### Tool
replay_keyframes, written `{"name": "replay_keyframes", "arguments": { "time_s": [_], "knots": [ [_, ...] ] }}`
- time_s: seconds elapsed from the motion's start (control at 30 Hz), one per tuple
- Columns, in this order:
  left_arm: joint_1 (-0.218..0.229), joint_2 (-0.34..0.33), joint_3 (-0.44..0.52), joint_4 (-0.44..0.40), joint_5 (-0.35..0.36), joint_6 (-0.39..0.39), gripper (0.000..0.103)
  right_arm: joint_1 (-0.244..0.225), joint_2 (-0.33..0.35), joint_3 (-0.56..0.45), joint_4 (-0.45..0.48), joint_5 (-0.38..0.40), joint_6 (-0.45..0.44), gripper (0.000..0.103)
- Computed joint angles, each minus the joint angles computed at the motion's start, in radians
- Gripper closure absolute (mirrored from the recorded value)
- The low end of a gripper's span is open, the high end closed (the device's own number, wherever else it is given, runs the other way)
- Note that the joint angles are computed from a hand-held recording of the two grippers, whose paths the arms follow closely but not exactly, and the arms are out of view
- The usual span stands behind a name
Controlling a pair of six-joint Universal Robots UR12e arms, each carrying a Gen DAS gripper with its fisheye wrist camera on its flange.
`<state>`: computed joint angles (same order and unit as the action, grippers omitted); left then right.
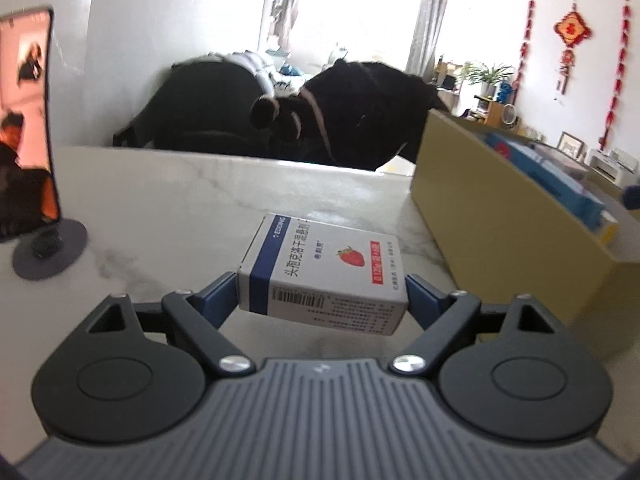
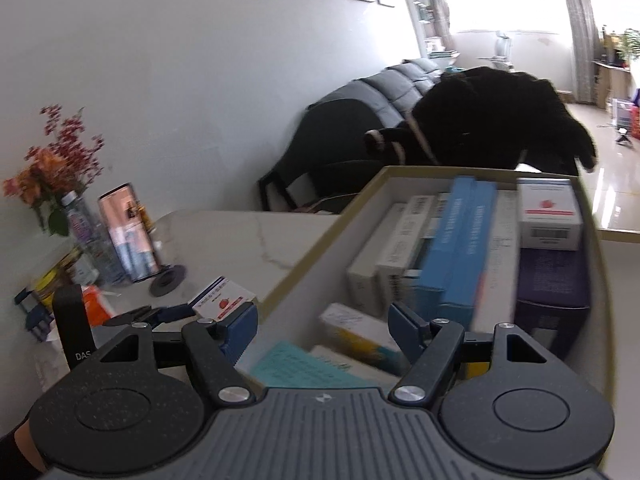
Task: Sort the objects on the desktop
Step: 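Grasp and lift the second white strawberry box with the left gripper, then grasp the second strawberry box with the right gripper while the left gripper holds it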
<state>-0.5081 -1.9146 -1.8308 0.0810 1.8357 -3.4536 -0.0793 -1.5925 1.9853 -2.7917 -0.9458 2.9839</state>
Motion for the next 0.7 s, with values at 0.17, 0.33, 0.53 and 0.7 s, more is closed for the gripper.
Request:
{"name": "replay_keyframes", "arguments": {
  "time_s": [0.17, 0.33, 0.53, 0.7],
  "knots": [
    [-0.015, 0.029, -0.028, 0.048, 0.0, 0.049, 0.015, 0.017, -0.008, -0.002, 0.031, 0.023, -0.037, 0.028],
    [-0.028, 0.048, -0.048, 0.093, -0.005, 0.077, 0.015, 0.032, -0.01, -0.015, 0.1, 0.062, -0.103, 0.028],
    [-0.031, 0.055, -0.059, 0.137, -0.04, 0.129, 0.015, 0.072, -0.008, -0.039, 0.151, 0.072, -0.178, 0.027],
    [-0.031, 0.051, -0.058, 0.158, -0.075, 0.184, 0.015, 0.107, -0.003, -0.06, 0.21, 0.073, -0.26, 0.026]
  ]
}}
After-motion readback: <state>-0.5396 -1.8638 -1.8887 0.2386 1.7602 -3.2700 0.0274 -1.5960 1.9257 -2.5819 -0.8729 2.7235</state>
